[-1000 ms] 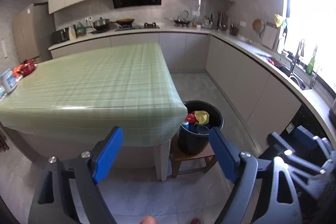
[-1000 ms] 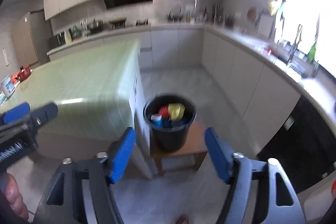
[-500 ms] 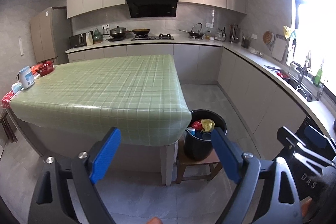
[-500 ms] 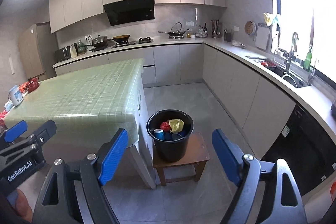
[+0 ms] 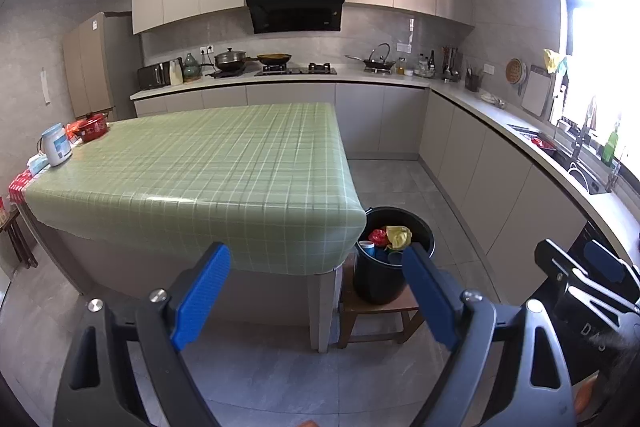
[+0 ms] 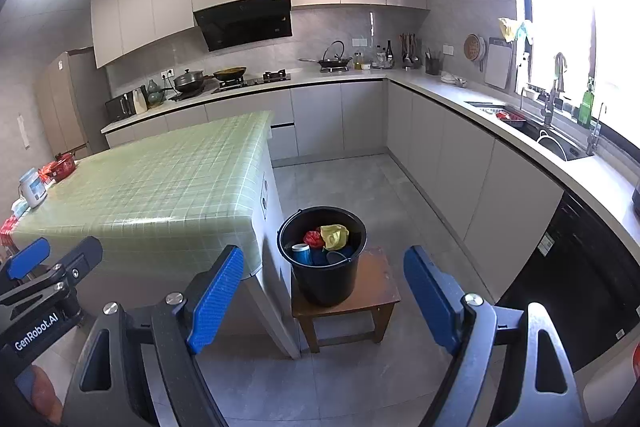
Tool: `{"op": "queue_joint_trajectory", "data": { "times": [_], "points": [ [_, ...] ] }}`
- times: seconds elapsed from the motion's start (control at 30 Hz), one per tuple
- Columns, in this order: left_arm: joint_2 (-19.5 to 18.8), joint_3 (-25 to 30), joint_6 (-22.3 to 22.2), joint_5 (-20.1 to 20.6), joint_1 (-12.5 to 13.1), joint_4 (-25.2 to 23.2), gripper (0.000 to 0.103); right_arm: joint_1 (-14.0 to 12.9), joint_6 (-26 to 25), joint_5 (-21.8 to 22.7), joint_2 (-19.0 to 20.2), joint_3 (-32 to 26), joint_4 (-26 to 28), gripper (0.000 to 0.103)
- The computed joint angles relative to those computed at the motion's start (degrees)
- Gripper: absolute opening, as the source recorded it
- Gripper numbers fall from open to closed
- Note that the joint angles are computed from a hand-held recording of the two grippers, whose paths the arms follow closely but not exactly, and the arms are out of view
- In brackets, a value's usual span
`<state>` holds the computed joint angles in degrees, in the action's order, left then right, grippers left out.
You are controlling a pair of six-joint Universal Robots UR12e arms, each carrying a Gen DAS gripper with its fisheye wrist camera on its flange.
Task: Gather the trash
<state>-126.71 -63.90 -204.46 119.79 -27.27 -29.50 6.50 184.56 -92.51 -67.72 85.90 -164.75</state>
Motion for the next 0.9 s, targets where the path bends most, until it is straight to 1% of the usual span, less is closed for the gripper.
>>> {"op": "queue_joint_trajectory", "data": {
  "times": [0.9],
  "points": [
    [0.3,0.1,0.1,-0.4,0.1,-0.9,0.089,0.5,0.1,-0.1,0.1,-0.4,0.7,0.084]
  ]
}}
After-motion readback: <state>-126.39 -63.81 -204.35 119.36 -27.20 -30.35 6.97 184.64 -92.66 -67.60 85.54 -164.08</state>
